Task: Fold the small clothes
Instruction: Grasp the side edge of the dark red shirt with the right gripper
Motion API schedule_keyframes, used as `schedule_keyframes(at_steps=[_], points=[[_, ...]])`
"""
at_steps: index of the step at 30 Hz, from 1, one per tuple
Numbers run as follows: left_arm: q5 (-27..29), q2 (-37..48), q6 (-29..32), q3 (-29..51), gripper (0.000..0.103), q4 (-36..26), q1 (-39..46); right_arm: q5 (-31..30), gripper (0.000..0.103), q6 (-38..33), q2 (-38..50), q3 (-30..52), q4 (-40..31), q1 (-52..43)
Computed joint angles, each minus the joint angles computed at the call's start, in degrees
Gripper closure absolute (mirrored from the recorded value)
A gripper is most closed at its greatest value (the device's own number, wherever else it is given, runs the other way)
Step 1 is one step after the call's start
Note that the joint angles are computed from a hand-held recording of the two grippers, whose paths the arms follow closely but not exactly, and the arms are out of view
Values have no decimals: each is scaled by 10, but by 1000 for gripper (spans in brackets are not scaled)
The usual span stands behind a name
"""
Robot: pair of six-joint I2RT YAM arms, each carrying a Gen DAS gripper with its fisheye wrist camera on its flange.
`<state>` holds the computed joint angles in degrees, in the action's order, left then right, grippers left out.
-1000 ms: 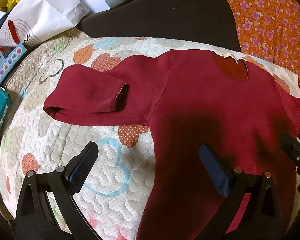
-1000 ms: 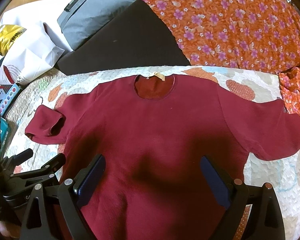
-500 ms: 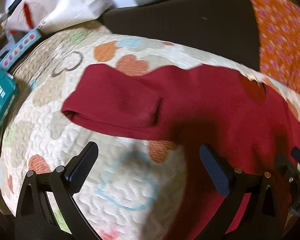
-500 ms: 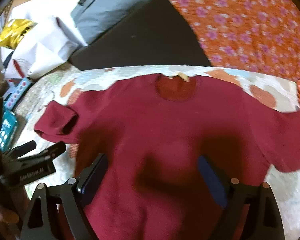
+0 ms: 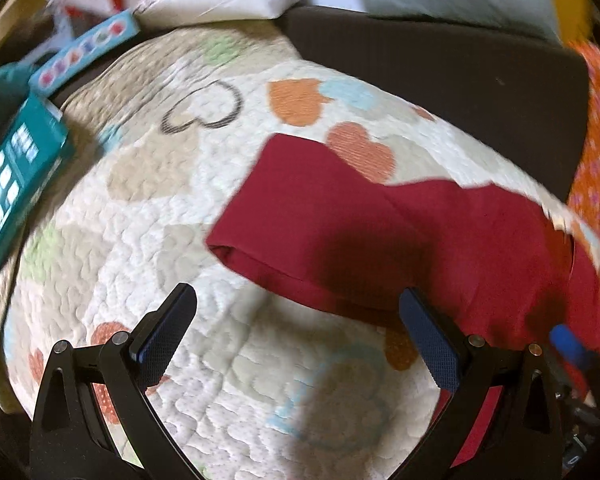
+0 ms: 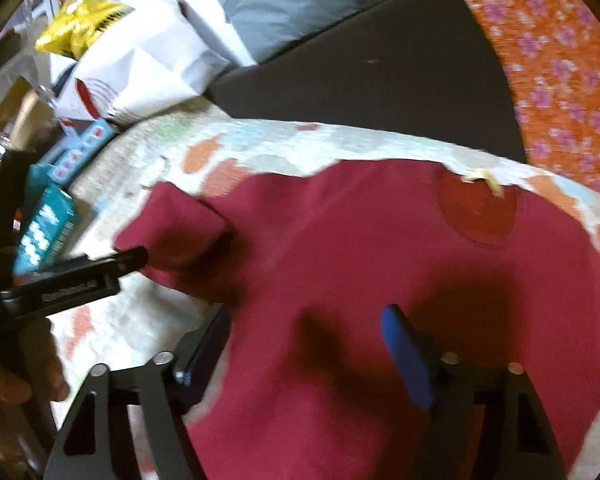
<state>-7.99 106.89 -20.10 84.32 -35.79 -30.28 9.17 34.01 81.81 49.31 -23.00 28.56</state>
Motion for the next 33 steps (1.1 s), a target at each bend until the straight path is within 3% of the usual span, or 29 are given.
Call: schedule_keyframes(at_steps=[4,9,15,16,17,18,20,25,31,33], points=[[-17,-11,-13,3,1,-1,22,-69,44,-1,85,44,61,-7],[-8,-12,-26,10,1,-11,42,-115,44,0,204,121,92,-11],[-9,-20,-31,14,1,-11,48,-178,45,51,316,180,146,-22],[-9,-22,-30,14,1,-11,48,-182,58,58,325,183,155,-22],[-10,-22,-28,14,1,-11,48,-182,79,65,331,184,163,-23],[-11,-23,-26,14,1,-11,49,-174,87,73,335,185,167,-23],[-14,-26,-26,14,1,-11,49,-178,97,83,317,165,188,-27],[-5,-45,-50,0,1,0,55,-118,98,23,204,128,153,-22],[-9,-42,-53,5,1,-3,35,-51,98,-56,78,118,50,-56],[-5,-37,-53,9,1,-6,27,-53,98,-59,59,110,25,-74]])
